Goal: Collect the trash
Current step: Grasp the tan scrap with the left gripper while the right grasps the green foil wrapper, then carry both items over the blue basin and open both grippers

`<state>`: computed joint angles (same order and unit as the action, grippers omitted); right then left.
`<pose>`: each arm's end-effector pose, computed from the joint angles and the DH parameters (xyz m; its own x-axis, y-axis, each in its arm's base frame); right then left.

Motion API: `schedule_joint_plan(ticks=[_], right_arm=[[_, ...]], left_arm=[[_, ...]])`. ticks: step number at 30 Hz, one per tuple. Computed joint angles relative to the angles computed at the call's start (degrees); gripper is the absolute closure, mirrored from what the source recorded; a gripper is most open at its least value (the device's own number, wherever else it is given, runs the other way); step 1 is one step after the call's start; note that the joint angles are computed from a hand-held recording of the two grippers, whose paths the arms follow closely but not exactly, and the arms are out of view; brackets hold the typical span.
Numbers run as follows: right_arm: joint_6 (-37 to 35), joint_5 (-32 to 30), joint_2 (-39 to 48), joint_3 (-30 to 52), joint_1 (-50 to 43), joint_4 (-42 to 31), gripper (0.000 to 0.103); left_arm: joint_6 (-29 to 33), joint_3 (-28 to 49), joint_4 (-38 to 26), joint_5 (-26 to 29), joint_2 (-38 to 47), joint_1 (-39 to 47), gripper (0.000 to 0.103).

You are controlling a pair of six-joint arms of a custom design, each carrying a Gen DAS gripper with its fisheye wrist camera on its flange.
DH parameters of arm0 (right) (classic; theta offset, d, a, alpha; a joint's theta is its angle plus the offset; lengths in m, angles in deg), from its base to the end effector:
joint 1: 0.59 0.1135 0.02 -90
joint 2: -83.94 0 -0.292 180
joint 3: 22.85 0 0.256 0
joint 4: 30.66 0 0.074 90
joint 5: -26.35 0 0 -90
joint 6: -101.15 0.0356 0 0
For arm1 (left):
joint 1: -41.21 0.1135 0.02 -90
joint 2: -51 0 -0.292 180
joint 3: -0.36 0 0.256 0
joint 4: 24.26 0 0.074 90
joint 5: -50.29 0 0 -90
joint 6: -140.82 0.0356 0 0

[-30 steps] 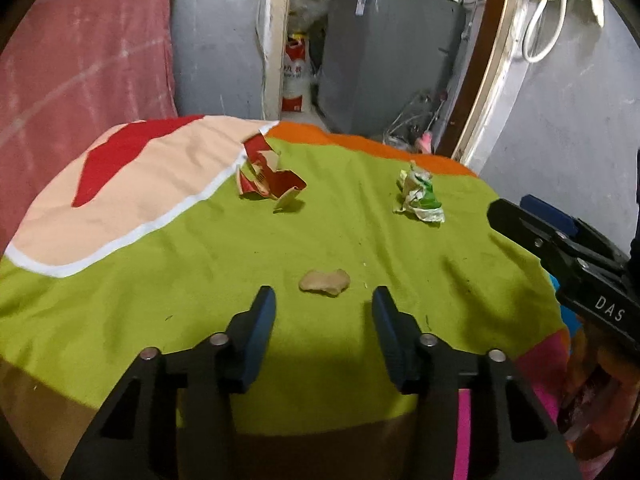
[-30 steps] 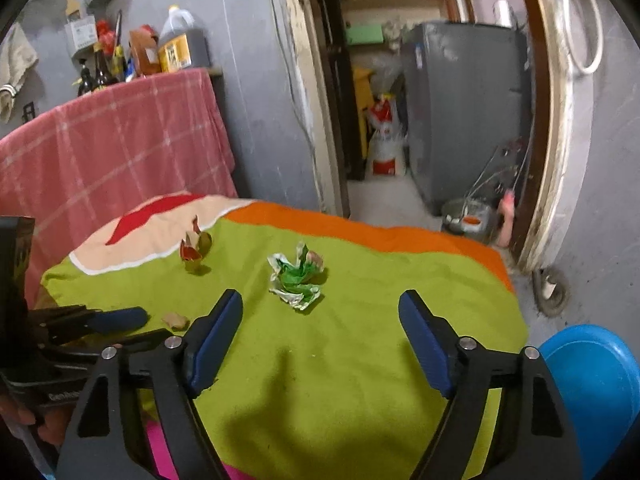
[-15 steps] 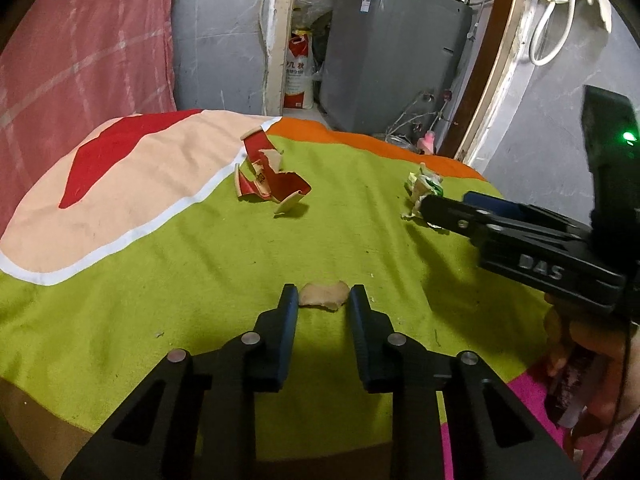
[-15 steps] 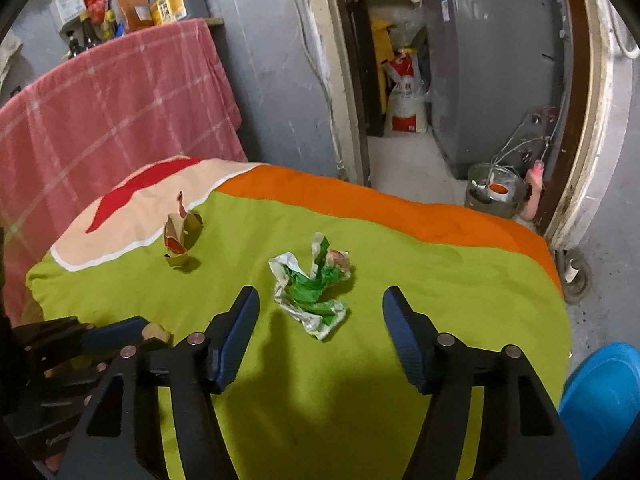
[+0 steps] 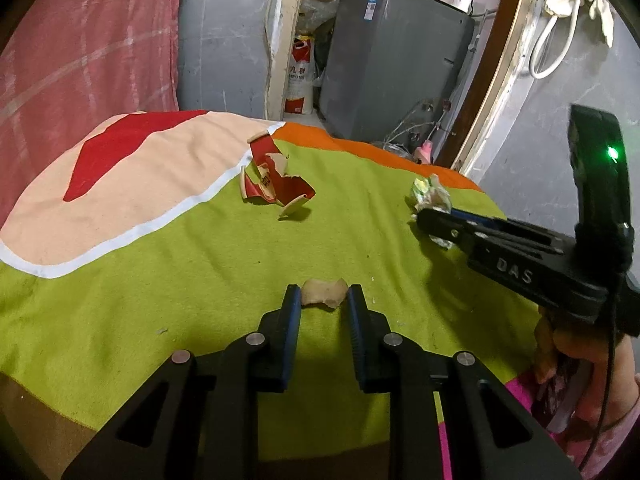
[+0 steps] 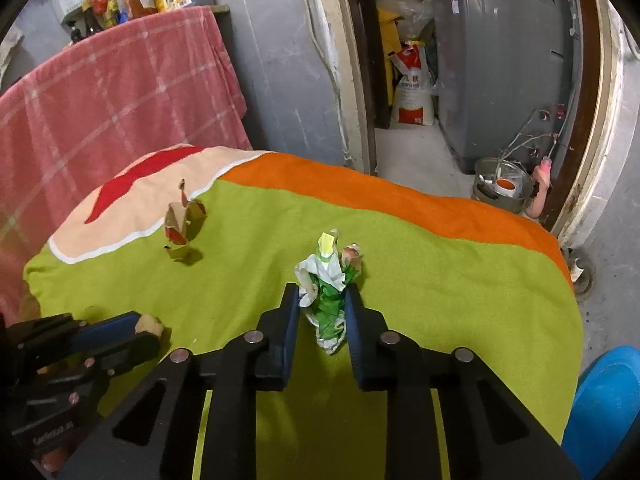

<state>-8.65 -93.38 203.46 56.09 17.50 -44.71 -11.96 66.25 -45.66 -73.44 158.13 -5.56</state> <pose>0.3928 0.1469 0.1155 -0.5455 -0.4876 -0.6816 -0.7730 0.6070 0.1844 0.2515 -0.2386 0.1318 -0.6617 -0.3759 -0.6488 -0.3437 0.9210 -0.1831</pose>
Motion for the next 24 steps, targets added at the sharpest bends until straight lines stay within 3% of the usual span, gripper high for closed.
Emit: schedule_joint_plan(ticks=[7, 13, 19, 24], right_arm=[[0.97, -6.1, -7.81, -11.06, -3.85, 10.18, 0.084], [2.9, -12.1, -18.31, -25.58, -10.15, 25.2, 0.084], [5.31, -16.8, -27.2, -34.1, -18.84, 35.17, 0.084], [5.07, -20.76, -33.11, -36.9, -27.95, 38.09, 0.084]], left_arm=[[-1.48, -2.07, 1.71, -7.48, -2.95, -3.47, 0.084], [-1.57, -0.26, 2.31, -17.9, -4.27, -9.17, 0.084], [3.99, 6.19, 3.72, -26.12, -2.96, -13.46, 0.084], [13.58, 12.14, 11.8, -28.23, 0.58, -15.15, 0.084]])
